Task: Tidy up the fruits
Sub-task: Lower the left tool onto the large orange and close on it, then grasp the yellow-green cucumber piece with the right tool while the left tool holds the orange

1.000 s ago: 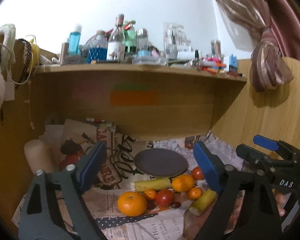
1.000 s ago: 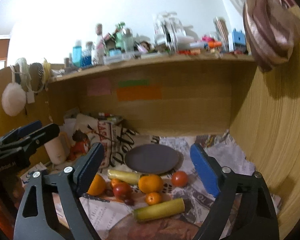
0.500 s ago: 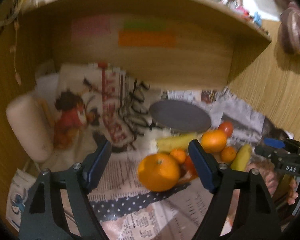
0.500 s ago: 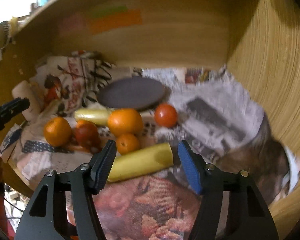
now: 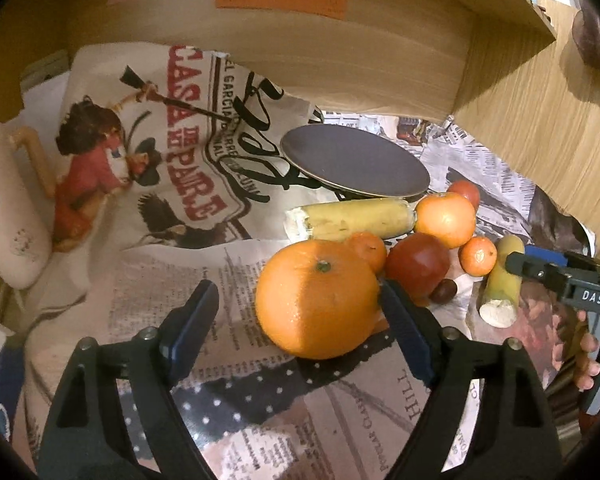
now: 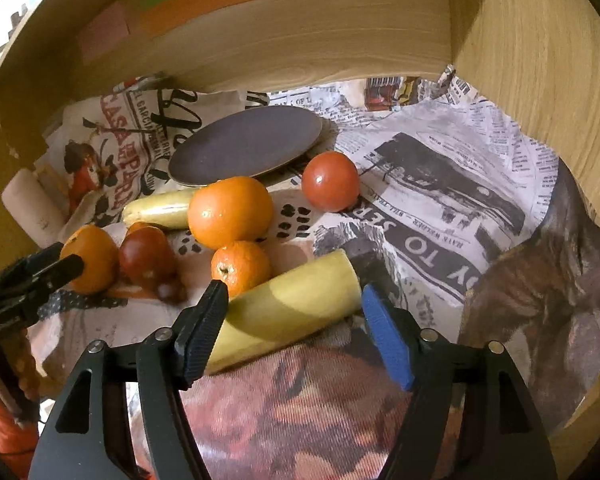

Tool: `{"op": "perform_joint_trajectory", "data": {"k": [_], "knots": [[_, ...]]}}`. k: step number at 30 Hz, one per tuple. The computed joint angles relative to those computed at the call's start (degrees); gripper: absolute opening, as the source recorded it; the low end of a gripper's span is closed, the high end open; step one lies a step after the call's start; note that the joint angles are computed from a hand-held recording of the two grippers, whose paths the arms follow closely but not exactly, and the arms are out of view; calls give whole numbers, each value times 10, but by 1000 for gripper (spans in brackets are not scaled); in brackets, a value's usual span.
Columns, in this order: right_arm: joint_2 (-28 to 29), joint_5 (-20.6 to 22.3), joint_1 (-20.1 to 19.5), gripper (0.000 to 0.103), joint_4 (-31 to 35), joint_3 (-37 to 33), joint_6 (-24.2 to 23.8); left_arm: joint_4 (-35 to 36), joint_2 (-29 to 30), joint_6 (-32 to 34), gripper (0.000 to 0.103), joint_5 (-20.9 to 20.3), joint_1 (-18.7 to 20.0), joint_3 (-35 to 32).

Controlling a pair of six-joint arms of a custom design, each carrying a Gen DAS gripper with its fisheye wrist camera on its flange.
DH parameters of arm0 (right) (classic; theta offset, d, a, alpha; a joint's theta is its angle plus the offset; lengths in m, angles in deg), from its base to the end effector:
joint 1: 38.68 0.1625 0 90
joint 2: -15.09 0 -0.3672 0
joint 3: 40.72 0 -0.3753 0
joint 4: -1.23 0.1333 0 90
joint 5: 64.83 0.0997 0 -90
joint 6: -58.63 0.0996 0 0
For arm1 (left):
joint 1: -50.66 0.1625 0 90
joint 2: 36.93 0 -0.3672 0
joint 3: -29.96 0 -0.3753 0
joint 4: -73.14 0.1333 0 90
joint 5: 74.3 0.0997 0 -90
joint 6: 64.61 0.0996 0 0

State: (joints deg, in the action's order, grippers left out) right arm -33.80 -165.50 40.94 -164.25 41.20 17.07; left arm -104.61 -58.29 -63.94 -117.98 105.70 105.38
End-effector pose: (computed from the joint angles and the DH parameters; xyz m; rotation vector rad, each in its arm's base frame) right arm -0.0124 -0.7050 0.2297 0.5952 -2.4769 0.7848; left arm -0.2233 -0.6777 -0.0095 0.4307 2.3384 -0.9796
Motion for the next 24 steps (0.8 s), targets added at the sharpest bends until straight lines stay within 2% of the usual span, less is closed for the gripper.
{"op": "perform_joint_trajectory", "data": {"k": [8, 12, 13, 16, 17, 20, 24], "knots": [[17, -11, 3, 77, 32, -29, 4, 67, 22, -26, 84, -17, 17, -47], [10, -11, 3, 79, 74, -36, 11, 58, 19, -9, 70, -37, 19, -42], [10, -12, 3, 81, 79, -37, 9, 57, 22, -6, 70, -34, 19, -45], [19, -23, 8, 94, 67, -35, -5, 46, 28, 3, 70, -21, 15, -46], [23, -30, 11, 101, 57, -34, -13, 44, 28, 2, 69, -19, 14, -45], [36, -49, 18, 103, 19, -30, -45, 42, 19, -12, 69, -22, 13, -34], [29, -41, 14, 103, 99, -56, -52, 30, 7, -18, 69, -11, 10, -13]]}}
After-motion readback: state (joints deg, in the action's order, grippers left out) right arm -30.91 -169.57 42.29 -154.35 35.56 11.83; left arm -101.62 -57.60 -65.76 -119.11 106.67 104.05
